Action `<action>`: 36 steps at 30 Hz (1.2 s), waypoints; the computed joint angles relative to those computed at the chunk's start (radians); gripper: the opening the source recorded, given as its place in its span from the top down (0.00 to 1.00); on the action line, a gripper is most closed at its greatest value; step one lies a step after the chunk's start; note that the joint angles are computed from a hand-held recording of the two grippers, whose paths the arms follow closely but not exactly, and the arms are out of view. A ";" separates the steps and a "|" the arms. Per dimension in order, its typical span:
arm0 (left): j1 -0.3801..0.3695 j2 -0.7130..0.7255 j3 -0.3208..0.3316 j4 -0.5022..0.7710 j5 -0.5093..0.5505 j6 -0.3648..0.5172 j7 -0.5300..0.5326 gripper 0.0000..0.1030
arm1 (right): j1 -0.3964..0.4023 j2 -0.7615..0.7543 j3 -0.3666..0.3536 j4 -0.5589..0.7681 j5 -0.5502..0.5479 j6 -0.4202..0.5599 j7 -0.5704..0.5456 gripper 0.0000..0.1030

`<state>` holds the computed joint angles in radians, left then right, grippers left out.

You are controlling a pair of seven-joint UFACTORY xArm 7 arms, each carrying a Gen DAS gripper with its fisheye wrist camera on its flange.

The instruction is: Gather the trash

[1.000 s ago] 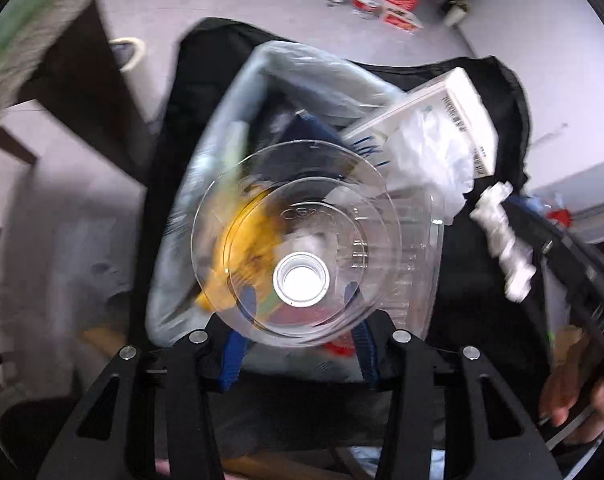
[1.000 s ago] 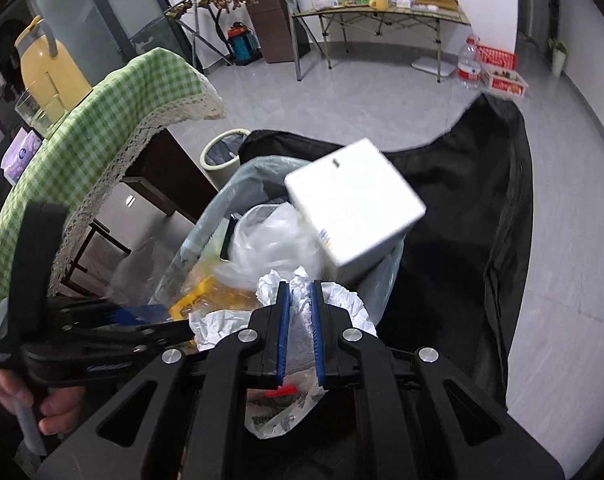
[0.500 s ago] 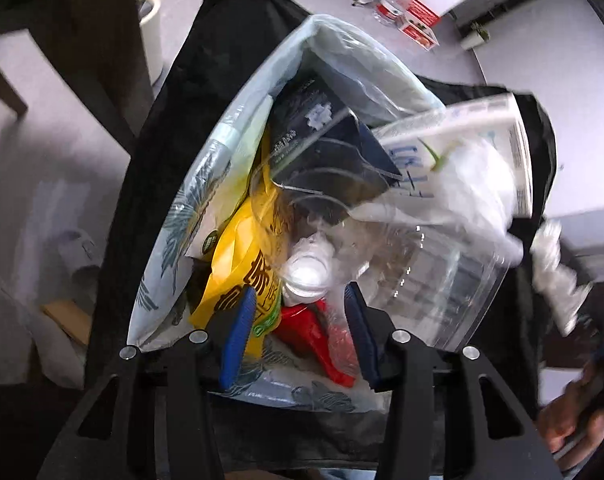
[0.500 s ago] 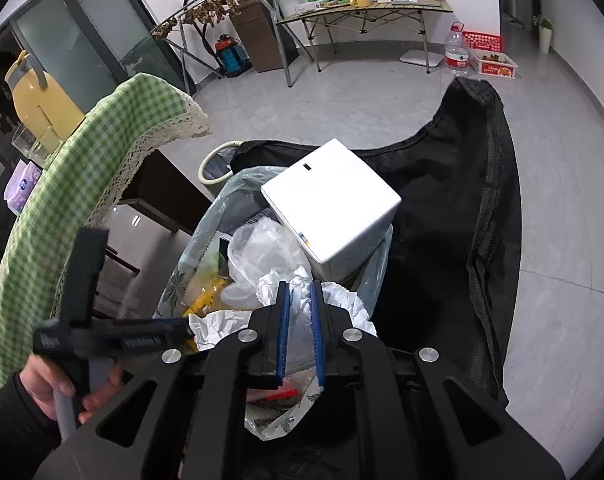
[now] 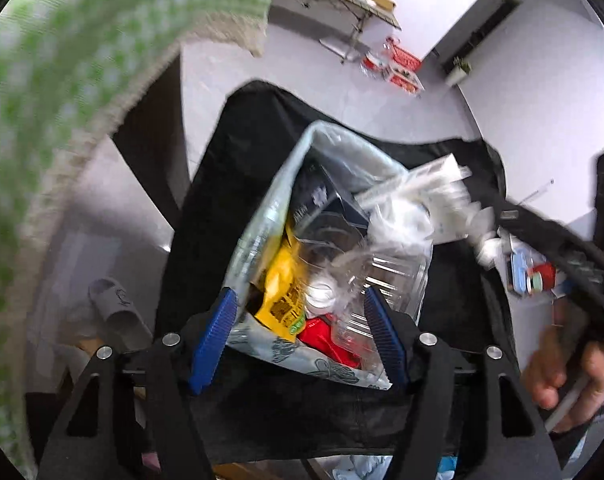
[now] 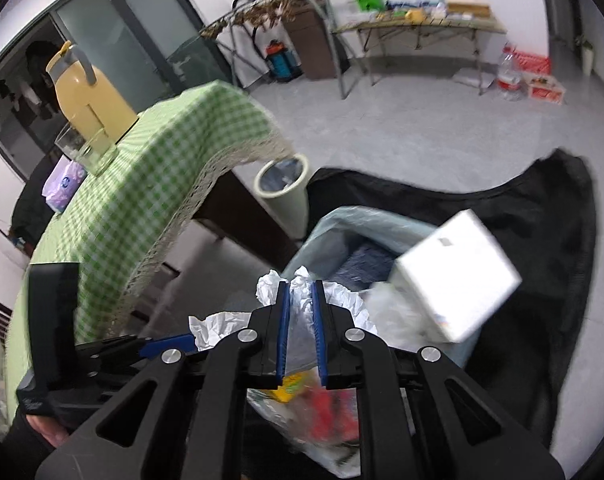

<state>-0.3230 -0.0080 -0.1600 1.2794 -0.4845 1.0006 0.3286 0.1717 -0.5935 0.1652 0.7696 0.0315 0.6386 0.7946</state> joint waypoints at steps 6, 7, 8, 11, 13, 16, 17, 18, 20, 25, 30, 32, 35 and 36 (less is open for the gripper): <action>0.019 -0.056 0.022 -0.028 0.010 -0.004 0.028 0.38 | -0.008 0.098 0.000 0.046 -0.001 0.051 0.042 0.52; 0.020 -0.065 0.024 -0.032 0.012 -0.006 0.030 0.38 | -0.007 0.091 0.000 0.040 0.000 0.038 0.050 0.47; 0.022 -0.071 0.027 -0.035 0.017 -0.012 0.033 0.38 | -0.017 0.081 0.010 0.041 -0.016 0.036 0.068 0.45; 0.029 -0.074 0.035 -0.034 0.015 -0.020 0.020 0.37 | -0.032 0.063 0.023 0.059 -0.052 0.059 0.096 0.45; 0.033 -0.080 0.040 -0.034 -0.002 -0.014 0.025 0.37 | -0.047 0.058 0.039 0.084 -0.085 0.077 0.115 0.45; 0.036 -0.095 0.043 -0.036 -0.003 -0.016 0.034 0.37 | -0.060 0.058 0.060 0.135 -0.139 0.136 0.123 0.45; 0.036 -0.101 0.044 -0.034 -0.003 -0.016 0.037 0.37 | -0.062 0.058 0.065 0.152 -0.157 0.160 0.120 0.45; 0.036 -0.104 0.045 -0.031 -0.002 -0.014 0.038 0.37 | -0.067 0.059 0.075 0.172 -0.182 0.188 0.118 0.45; 0.037 -0.110 0.045 -0.019 0.005 -0.019 0.032 0.37 | -0.072 0.062 0.085 0.198 -0.216 0.221 0.117 0.45; 0.047 -0.138 0.060 0.015 0.003 -0.037 0.026 0.37 | -0.079 0.079 0.108 0.274 -0.287 0.276 0.119 0.45; 0.076 -0.196 0.097 0.038 0.001 -0.104 0.048 0.32 | -0.076 0.131 0.145 0.382 -0.363 0.301 0.117 0.40; 0.096 -0.214 0.123 0.055 -0.002 -0.122 0.047 0.32 | -0.072 0.160 0.163 0.433 -0.396 0.305 0.125 0.40; 0.122 -0.242 0.157 0.069 -0.021 -0.160 0.047 0.24 | -0.061 0.204 0.187 0.502 -0.452 0.307 0.142 0.36; 0.128 -0.250 0.166 0.070 -0.028 -0.170 0.049 0.23 | -0.057 0.226 0.200 0.533 -0.478 0.306 0.149 0.34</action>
